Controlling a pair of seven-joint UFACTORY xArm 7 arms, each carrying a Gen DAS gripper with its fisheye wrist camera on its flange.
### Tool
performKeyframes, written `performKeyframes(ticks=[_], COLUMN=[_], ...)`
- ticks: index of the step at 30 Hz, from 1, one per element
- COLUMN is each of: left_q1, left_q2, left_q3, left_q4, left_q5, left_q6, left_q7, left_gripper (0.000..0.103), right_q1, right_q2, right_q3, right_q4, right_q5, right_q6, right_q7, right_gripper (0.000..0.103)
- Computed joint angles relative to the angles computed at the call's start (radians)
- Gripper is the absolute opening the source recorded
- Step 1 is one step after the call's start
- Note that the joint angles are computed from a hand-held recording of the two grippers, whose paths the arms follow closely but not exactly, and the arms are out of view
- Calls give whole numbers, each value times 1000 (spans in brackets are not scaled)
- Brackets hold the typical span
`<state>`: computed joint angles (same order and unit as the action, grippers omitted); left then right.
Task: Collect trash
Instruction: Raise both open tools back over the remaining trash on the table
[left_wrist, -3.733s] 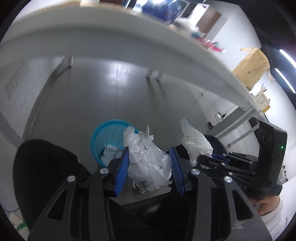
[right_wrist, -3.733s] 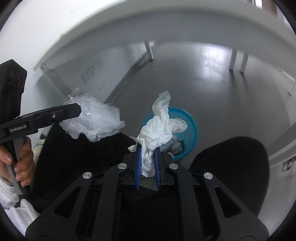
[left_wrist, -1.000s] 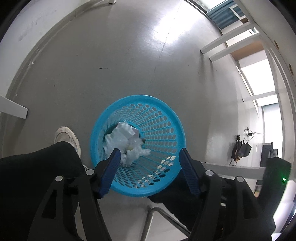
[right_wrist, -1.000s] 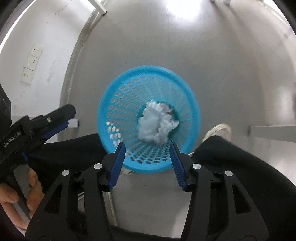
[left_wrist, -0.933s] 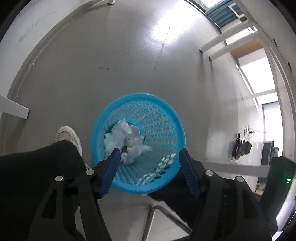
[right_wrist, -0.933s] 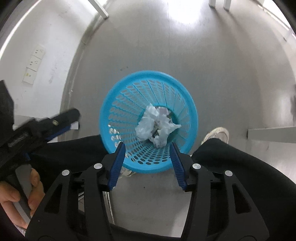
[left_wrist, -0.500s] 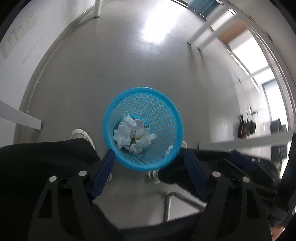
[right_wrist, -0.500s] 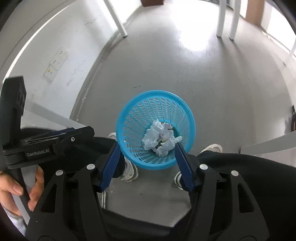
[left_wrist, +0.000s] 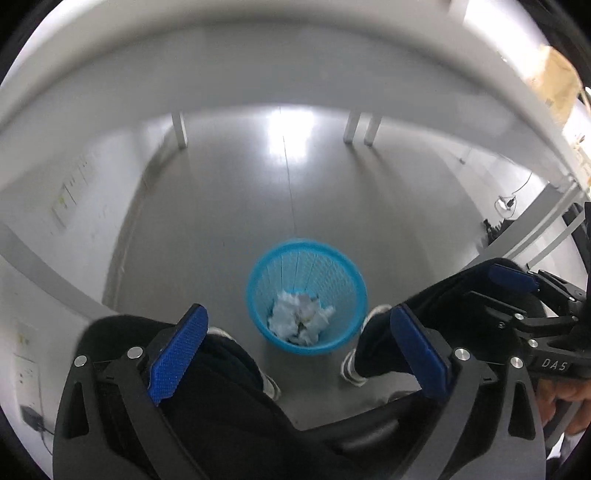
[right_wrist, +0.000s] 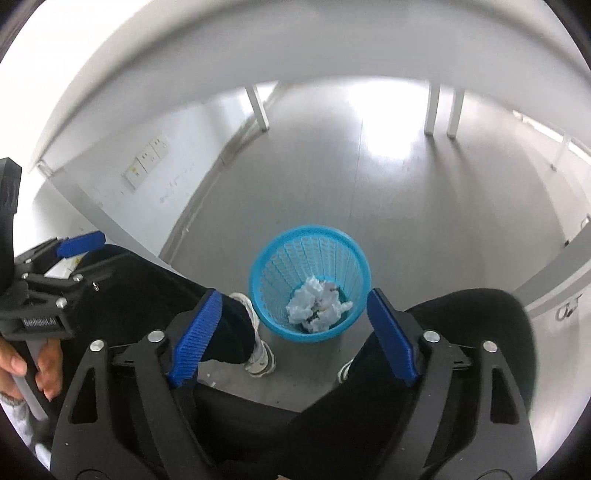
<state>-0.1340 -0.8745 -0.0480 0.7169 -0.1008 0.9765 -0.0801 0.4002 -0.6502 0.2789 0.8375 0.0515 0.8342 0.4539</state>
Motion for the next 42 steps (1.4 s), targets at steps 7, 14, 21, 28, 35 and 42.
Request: performKeyframes(ticks=[7,14,21,28,35,42], left_q1=[1,-6,-1,-5,-14,-35], left_q2=[-90,-84,0,73,158,259], left_q3=[2,9,13,40,55,50], left_q4=[26,114,247,326,365,408], left_q5=[-1,-18,-4,-22,-58,-97], left_q6=[-17,-46,-81,-121,-164,-206], left_q7=[-10,-20,8,30,43,46], left_gripper=[97,97,97,97,97,97], right_q1=[-30,-70,-109,-128,-157,-164], right_q2=[-110,-124,-28,58,119,192], right_q3=[38,31,38,25,-14,-54], right_q4=[33,123,233,326,381,420], right_q5=[-77,-82,-91,-114,-116,-97], right_q6=[13,-28,-92,-126,-132,-149], right_q7=[-2,-13,-17,-40,-44,-60], right_gripper=[94,94,94,94,93,84])
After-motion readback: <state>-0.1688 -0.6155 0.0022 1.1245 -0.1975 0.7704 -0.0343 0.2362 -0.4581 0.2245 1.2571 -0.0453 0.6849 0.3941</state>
